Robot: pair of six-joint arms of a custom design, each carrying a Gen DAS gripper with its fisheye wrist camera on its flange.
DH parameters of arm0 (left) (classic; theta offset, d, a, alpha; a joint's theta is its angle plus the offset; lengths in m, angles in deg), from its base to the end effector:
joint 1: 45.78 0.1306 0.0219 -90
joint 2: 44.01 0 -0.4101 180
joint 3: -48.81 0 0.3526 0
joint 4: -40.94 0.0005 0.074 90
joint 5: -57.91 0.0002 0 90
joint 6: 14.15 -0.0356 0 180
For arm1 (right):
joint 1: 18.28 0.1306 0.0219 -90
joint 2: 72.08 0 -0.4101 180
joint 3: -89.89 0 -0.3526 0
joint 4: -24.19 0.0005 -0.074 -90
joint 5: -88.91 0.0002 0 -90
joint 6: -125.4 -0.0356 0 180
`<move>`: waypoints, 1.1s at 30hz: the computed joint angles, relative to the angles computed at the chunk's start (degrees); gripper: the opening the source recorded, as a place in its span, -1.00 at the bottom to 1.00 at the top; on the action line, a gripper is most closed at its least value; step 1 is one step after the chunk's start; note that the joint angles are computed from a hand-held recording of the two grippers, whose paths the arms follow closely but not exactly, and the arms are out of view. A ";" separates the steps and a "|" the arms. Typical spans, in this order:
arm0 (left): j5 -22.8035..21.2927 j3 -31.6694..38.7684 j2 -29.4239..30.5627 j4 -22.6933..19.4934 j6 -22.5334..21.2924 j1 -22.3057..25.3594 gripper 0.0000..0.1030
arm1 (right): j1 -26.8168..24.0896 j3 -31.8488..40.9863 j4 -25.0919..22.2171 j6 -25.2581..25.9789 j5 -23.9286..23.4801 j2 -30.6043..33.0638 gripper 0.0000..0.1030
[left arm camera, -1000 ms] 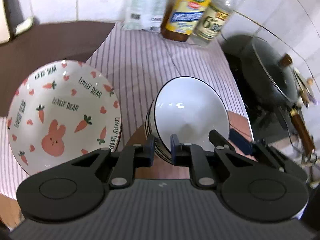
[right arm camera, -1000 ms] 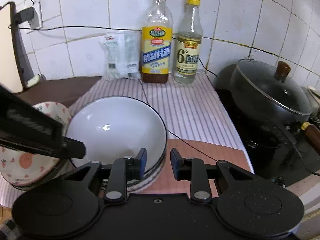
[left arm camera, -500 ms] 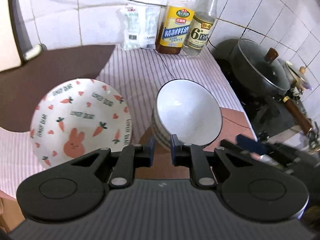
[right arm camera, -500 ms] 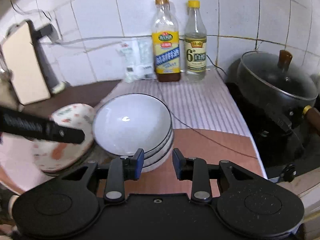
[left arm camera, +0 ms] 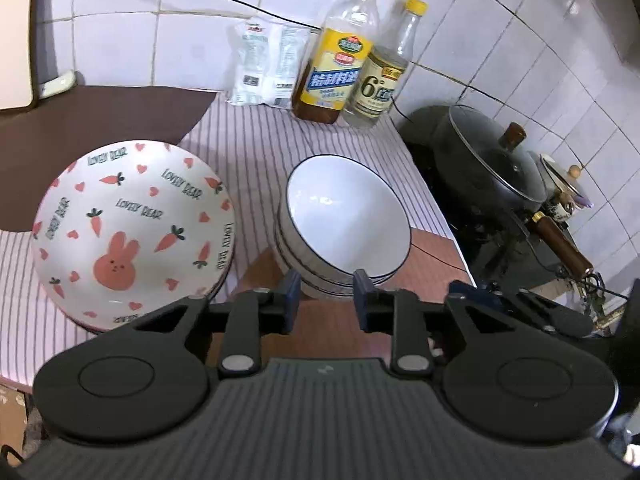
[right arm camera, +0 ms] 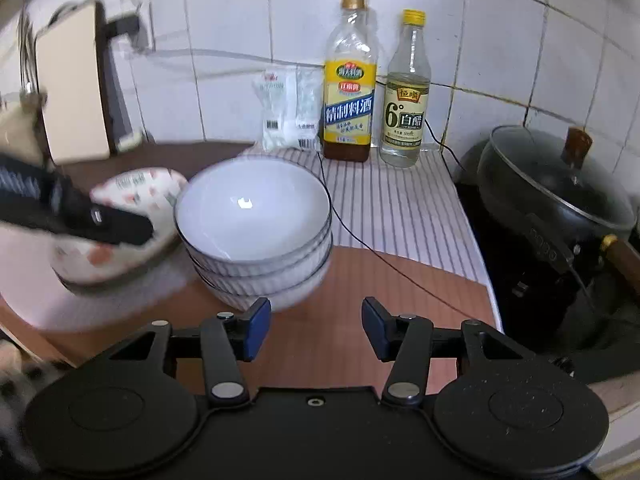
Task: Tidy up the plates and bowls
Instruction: 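Lift the three stacked bowls with both grippers toward the plate stack, then carry the bowl stack over the plates and lower it onto the pink bunny plate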
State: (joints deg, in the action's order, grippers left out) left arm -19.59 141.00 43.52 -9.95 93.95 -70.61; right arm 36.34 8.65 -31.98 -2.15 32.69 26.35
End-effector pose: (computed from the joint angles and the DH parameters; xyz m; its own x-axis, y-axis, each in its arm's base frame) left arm 0.3875 -0.1883 0.4903 -0.7925 0.0325 -0.6090 0.3152 0.8766 -0.3635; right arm 0.3018 0.3899 0.4525 -0.6827 -0.0865 -0.7256 -0.1020 0.9945 -0.0225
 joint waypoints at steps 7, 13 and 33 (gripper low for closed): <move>5.55 -1.53 0.46 3.14 3.80 1.95 -0.08 | -0.55 -7.31 13.15 7.61 2.22 -0.32 0.30; 7.97 -0.01 3.72 2.33 6.18 2.93 0.03 | -1.79 -10.68 19.90 9.10 -2.39 -0.21 0.40; 13.35 7.54 15.09 -2.34 6.45 4.96 -0.12 | -4.22 -16.68 39.69 17.71 -6.97 3.05 0.86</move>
